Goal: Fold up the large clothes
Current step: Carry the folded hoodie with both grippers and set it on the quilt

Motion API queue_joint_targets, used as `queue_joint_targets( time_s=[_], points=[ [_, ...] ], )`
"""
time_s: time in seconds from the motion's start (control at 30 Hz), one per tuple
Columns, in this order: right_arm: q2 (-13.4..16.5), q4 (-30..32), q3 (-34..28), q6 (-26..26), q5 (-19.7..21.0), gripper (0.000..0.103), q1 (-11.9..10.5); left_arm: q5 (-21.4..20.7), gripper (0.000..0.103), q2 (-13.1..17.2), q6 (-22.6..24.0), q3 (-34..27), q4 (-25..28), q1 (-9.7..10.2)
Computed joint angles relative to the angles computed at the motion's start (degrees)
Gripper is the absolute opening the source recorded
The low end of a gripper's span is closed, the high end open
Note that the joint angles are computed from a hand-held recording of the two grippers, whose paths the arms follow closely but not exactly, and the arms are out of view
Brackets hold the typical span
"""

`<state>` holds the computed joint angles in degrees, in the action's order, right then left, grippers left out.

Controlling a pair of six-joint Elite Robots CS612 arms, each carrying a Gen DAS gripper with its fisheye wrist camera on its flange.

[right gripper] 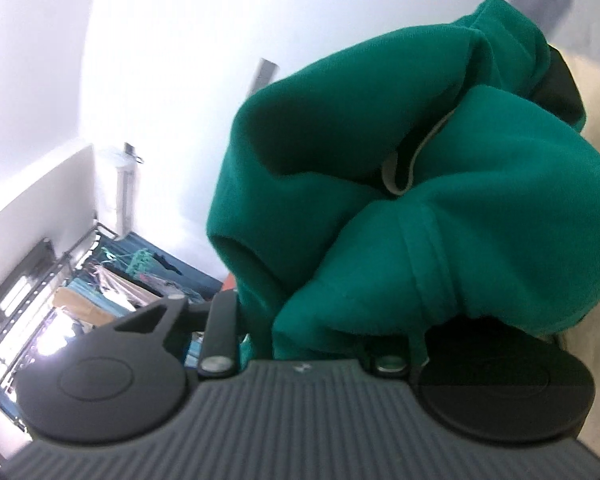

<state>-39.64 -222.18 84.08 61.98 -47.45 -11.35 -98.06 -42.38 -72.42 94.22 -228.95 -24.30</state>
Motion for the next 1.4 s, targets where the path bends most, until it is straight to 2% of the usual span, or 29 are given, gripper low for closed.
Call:
queue_joint_targets(
  time_s=[0.2,0.47,0.67,0.77,0.8,0.9,0.93,1.03,1.07,1.13,1.2,1.27,1.4],
  points=[
    [-2.0,-3.1,0.3,0.7,0.5,0.035,-3.2,-1.4,0.035,0.6,2.4,-6.4,2.0,-1.91],
    [-2.7,-0.5,-2.5,-0.6,-2.7,0.035,-7.1,-4.6,0.035,5.3,7.3,-22.3,12.3,-5.18],
    [-1.2,0.5,-5.4,-0.9,-5.2,0.035,-9.2,-6.6,0.035,13.0,6.3,-38.3,20.7,-6.52],
    [0.1,0.7,-6.3,-0.9,-7.0,0.035,-9.4,-6.6,0.035,17.4,6.2,-46.7,27.1,-7.14],
    [0.6,1.4,-6.8,-1.5,-7.4,0.035,-9.6,-7.2,0.035,18.0,6.1,-47.0,27.2,-7.18],
    [2.1,3.6,-7.8,-2.2,-8.5,0.035,-9.4,-8.3,0.035,22.9,5.9,-55.3,33.4,-7.27],
    [2.5,4.4,-7.7,-2.6,-8.7,0.035,-9.5,-8.8,0.035,23.4,6.4,-55.1,33.6,-7.32],
    [3.8,7.4,-7.6,-4.0,-8.7,0.035,-9.7,-9.1,0.035,26.4,8.2,-59.4,40.0,-7.24],
    [4.0,8.3,-7.3,-4.5,-8.7,0.035,-9.7,-9.6,0.035,26.8,8.2,-59.6,40.4,-7.21],
    [4.7,9.1,-6.3,-5.0,-8.6,0.034,-9.7,-10.7,0.036,27.7,8.7,-59.8,39.2,-7.05],
    [5.9,5.9,-5.8,-2.3,-7.8,0.034,-9.9,-10.5,0.036,27.3,10.4,-58.2,37.7,-7.28],
    [6.5,4.2,-5.0,-0.9,-7.2,0.034,-9.9,-10.6,0.036,27.5,12.6,-58.2,38.5,-7.25],
    [7.4,2.0,-3.8,0.9,-7.7,0.034,-9.1,-10.5,0.036,26.1,16.0,-54.5,36.7,-7.71]
  ],
)
